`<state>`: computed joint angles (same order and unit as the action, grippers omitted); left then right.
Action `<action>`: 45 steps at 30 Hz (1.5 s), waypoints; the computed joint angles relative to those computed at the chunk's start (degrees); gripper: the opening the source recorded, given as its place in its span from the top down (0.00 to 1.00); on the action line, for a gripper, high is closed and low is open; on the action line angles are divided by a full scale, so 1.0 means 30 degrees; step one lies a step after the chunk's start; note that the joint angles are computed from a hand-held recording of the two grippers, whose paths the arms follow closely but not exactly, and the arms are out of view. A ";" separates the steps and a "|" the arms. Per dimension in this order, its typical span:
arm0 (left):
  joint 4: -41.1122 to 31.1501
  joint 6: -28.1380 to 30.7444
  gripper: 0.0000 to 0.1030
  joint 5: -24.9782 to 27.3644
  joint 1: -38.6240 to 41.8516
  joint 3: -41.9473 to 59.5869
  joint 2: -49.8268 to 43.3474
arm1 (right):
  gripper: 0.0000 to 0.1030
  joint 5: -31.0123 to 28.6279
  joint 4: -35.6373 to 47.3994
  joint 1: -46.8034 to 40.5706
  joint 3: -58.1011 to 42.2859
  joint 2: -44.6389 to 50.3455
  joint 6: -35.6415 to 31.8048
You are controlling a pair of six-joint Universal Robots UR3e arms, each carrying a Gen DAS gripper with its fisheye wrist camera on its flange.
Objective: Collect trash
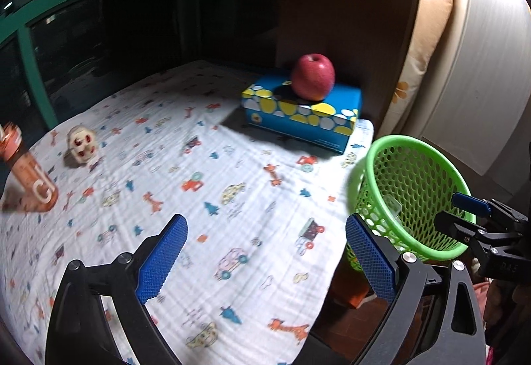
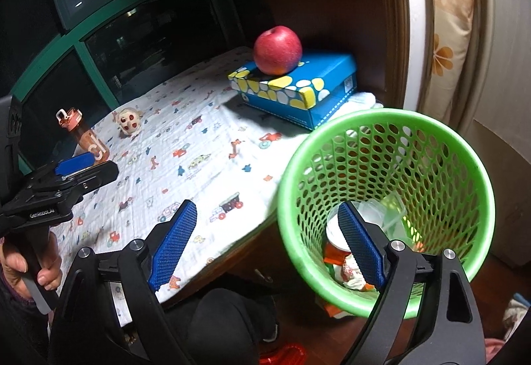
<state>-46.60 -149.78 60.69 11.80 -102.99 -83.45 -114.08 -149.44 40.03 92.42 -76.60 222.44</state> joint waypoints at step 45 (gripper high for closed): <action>-0.5208 0.4215 0.08 -0.3539 1.0437 -0.4815 0.8545 | 0.07 -0.2041 0.3150 0.3179 -0.8430 0.4987 -0.0621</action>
<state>-62.22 -137.13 50.08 43.11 -117.44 -57.82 -120.21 -139.99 49.57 67.13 -61.64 220.58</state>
